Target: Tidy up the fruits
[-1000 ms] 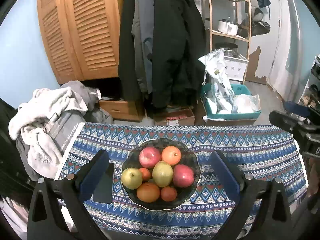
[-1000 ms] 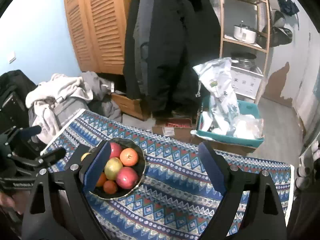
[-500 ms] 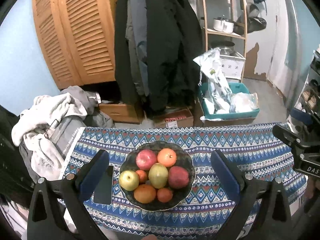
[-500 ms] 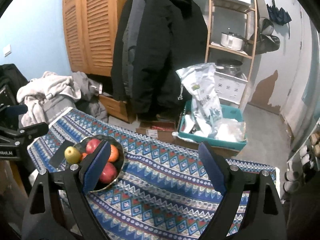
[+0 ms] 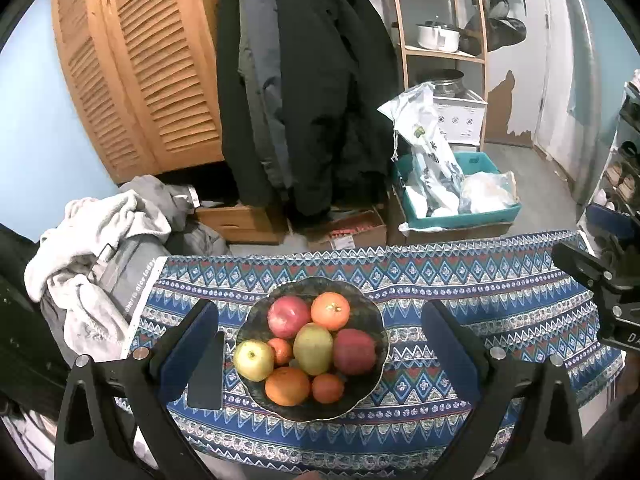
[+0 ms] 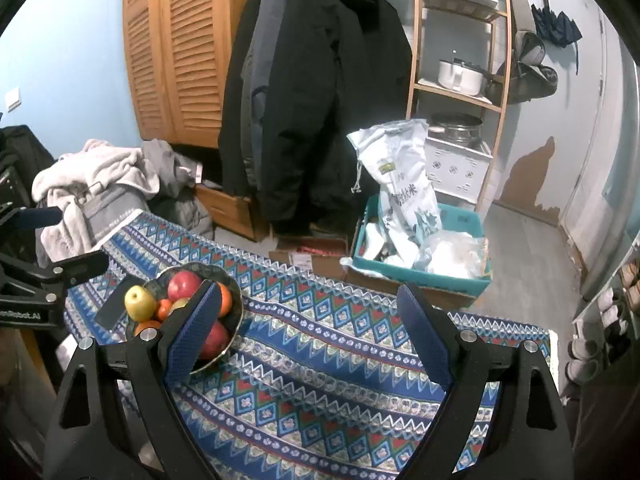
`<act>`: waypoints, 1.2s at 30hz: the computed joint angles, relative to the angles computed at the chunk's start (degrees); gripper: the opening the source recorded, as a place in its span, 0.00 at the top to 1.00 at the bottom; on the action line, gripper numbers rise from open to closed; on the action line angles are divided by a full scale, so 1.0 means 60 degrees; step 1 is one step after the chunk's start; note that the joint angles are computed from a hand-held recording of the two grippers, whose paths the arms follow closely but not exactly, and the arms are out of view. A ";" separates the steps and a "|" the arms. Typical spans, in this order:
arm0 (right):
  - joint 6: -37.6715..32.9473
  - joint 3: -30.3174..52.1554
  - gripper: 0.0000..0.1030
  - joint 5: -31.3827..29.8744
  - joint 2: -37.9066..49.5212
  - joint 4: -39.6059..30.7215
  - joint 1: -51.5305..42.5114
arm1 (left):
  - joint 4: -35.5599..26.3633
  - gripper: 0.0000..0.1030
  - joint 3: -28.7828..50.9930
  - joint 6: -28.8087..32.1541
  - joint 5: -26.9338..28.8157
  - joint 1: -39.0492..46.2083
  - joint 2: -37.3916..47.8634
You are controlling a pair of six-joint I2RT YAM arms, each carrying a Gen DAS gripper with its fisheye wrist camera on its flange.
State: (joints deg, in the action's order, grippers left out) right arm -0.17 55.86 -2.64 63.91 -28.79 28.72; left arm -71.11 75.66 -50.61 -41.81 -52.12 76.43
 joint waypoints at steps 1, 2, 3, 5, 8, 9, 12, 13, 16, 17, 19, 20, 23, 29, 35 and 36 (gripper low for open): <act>-0.0007 -0.0006 0.14 -0.0013 -0.0012 -0.0014 -0.0028 | 0.0016 0.01 -0.0019 0.0021 -0.0001 0.0003 -0.0002; -0.0007 -0.0006 0.14 -0.0013 -0.0012 -0.0014 -0.0028 | 0.0016 0.01 -0.0010 0.0019 -0.0008 -0.0001 0.0030; -0.0008 -0.0021 0.14 -0.0026 -0.0023 -0.0018 -0.0054 | 0.0011 0.01 -0.0014 0.0013 -0.0012 -0.0014 0.0029; -0.0022 -0.0038 0.14 -0.0053 -0.0029 -0.0037 -0.0105 | 0.0039 0.01 -0.0001 0.0053 0.0024 -0.0003 0.0063; -0.0045 -0.0059 0.14 -0.0093 -0.0041 -0.0087 -0.0183 | 0.0073 0.01 0.0007 0.0082 0.0063 0.0005 0.0077; -0.0040 -0.0036 0.14 -0.0094 -0.0003 -0.0080 -0.0192 | 0.0062 0.01 0.0017 0.0067 0.0047 -0.0004 0.0085; -0.0072 -0.0034 0.14 -0.0118 0.0000 -0.0066 -0.0208 | 0.0065 0.01 0.0017 0.0059 0.0057 -0.0002 0.0077; -0.0074 -0.0035 0.14 -0.0108 0.0003 -0.0058 -0.0206 | 0.0059 0.01 0.0022 0.0041 0.0042 -0.0018 0.0076; -0.0063 -0.0040 0.14 -0.0119 -0.0002 -0.0057 -0.0214 | 0.0049 0.01 0.0039 0.0021 0.0029 -0.0021 0.0093; -0.0042 -0.0024 0.14 -0.0085 0.0005 -0.0074 -0.0185 | 0.0056 0.01 0.0039 0.0025 0.0039 -0.0018 0.0093; -0.0042 -0.0024 0.14 -0.0091 0.0000 -0.0075 -0.0188 | 0.0031 0.01 0.0054 -0.0004 0.0039 -0.0032 0.0096; -0.0044 -0.0019 0.14 -0.0094 0.0003 -0.0079 -0.0188 | 0.0025 0.01 0.0076 0.0000 0.0049 -0.0029 0.0103; -0.0058 -0.0020 0.14 -0.0090 0.0002 -0.0087 -0.0187 | 0.0047 0.01 0.0064 0.0015 0.0037 -0.0026 0.0075; -0.0038 -0.0027 0.14 -0.0066 -0.0009 -0.0078 -0.0167 | 0.0055 0.01 0.0060 0.0013 0.0112 0.0013 0.0062; -0.0128 0.0015 0.14 -0.0172 0.0031 -0.0054 -0.0300 | 0.0059 0.01 0.0069 0.0017 0.0099 0.0011 0.0045; -0.0130 0.0017 0.14 -0.0184 0.0034 -0.0055 -0.0311 | 0.0071 0.01 0.0063 0.0024 0.0107 0.0013 0.0040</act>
